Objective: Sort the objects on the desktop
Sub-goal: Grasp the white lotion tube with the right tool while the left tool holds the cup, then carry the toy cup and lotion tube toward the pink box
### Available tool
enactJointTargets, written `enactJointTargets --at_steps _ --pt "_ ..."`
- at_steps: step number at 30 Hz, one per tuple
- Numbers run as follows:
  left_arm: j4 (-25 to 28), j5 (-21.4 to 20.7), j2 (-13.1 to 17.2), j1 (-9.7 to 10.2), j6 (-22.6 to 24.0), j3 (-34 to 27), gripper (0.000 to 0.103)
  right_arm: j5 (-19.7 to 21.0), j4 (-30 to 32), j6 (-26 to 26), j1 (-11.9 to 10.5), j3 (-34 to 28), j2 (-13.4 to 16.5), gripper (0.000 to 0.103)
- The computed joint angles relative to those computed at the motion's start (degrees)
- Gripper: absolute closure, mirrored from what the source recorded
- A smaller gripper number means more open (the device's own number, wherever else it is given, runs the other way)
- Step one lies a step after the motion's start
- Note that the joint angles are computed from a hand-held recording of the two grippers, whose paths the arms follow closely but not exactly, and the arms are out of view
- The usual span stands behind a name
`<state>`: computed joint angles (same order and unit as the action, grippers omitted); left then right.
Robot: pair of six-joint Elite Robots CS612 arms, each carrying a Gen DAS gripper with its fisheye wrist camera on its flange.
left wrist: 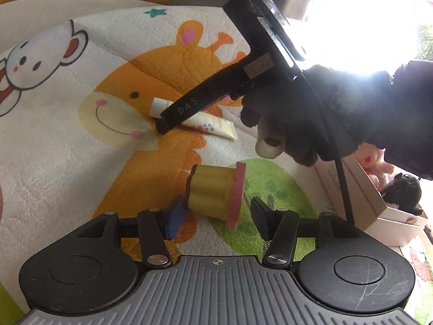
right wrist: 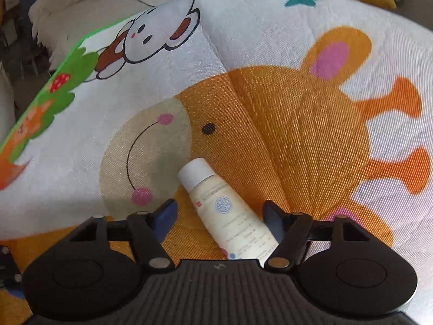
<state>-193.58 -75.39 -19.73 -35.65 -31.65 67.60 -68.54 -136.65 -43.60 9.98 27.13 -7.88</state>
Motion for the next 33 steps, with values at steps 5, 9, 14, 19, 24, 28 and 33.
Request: enactJointTargets --at_steps 5,9,14,19,24,28,33 --pt "-0.8 0.0 0.1 0.06 -0.5 0.1 0.035 -0.1 0.1 1.3 -0.7 5.7 -3.3 0.064" --pt "-1.6 0.8 0.3 -0.18 0.7 0.0 0.028 -1.0 -2.4 3.2 -1.3 11.0 -5.8 0.064" --pt "-2.5 3.5 0.4 -0.76 2.5 -0.1 0.028 -0.3 -5.4 3.8 -2.1 17.1 -8.6 0.064" --pt "-1.6 3.9 0.3 -0.77 2.6 -0.2 0.037 0.3 -7.7 3.7 -2.4 20.4 -9.9 0.064" --pt "-0.7 4.9 0.0 -1.03 3.4 0.0 0.045 -0.2 -9.4 3.6 -2.3 24.4 -12.0 0.064" --pt "1.7 9.9 -0.7 -2.13 5.5 0.7 0.051 1.1 -10.4 2.7 -2.7 29.2 -14.5 0.064" --pt "1.7 9.9 -2.8 -3.14 4.0 4.6 0.054 4.5 -12.6 0.0 -4.0 37.3 -18.5 0.064"
